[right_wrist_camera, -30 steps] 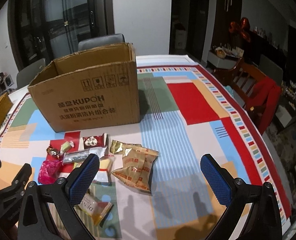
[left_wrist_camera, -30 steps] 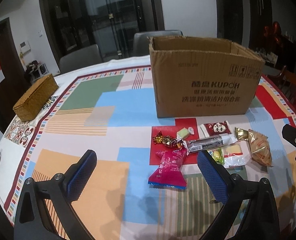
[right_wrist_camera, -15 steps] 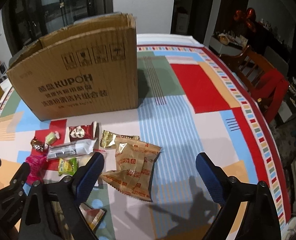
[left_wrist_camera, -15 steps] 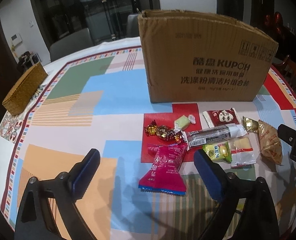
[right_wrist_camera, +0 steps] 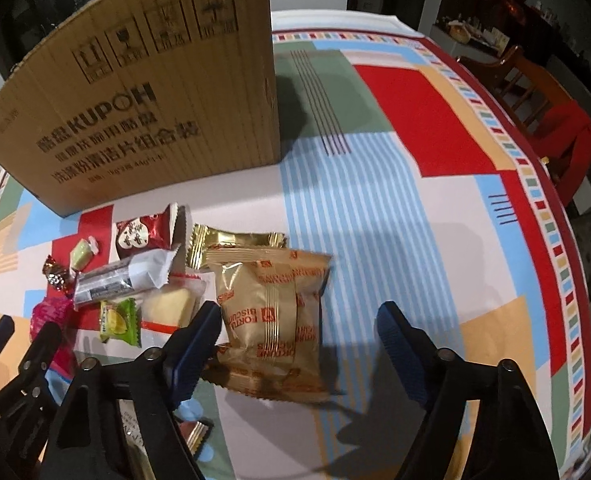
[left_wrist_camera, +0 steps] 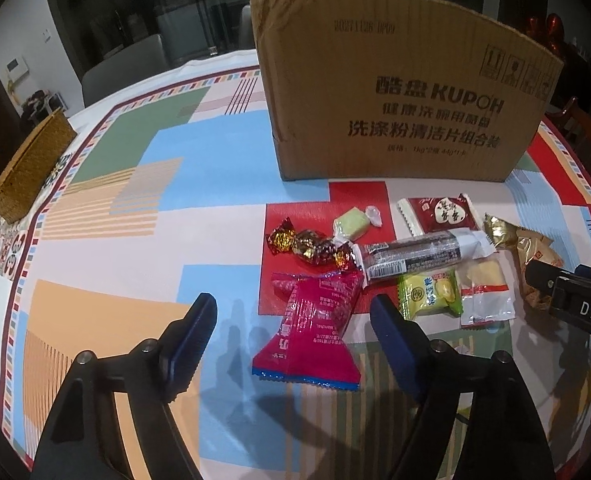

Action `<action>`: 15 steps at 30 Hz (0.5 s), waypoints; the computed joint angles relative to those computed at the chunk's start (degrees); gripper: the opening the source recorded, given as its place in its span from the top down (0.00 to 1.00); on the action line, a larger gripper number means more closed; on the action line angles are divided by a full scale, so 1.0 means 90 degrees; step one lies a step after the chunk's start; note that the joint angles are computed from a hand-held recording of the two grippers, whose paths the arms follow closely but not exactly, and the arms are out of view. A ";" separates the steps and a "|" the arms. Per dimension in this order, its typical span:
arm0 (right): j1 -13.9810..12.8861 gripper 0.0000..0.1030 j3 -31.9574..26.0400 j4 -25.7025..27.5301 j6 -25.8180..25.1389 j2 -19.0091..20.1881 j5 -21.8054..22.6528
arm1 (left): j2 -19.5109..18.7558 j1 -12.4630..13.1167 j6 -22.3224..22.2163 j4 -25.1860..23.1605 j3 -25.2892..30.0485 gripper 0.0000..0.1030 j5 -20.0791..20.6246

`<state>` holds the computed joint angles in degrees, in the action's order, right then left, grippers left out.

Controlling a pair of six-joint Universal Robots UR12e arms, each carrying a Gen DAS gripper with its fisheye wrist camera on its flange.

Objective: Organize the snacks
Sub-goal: 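Grasp the gold biscuit bag with the right tool while the left tool grasps the pink bag, then carry the gold bag in the right tool while the left tool carries the pink bag over the box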

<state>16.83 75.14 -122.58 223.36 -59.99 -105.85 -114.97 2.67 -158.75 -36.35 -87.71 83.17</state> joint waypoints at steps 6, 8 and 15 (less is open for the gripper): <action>-0.0022 0.49 0.0002 0.0006 -0.0042 0.0041 0.0215 | -0.0055 -0.0002 0.0033 -0.0204 0.0042 0.44 0.0012; -0.0027 0.51 0.0032 -0.0039 -0.0046 0.0032 0.0224 | -0.0063 0.0000 0.0064 -0.0242 0.0048 0.51 -0.0014; -0.0003 0.54 0.0136 -0.0270 -0.0072 -0.0032 0.0160 | -0.0028 0.0012 0.0092 -0.0204 0.0025 0.66 -0.0061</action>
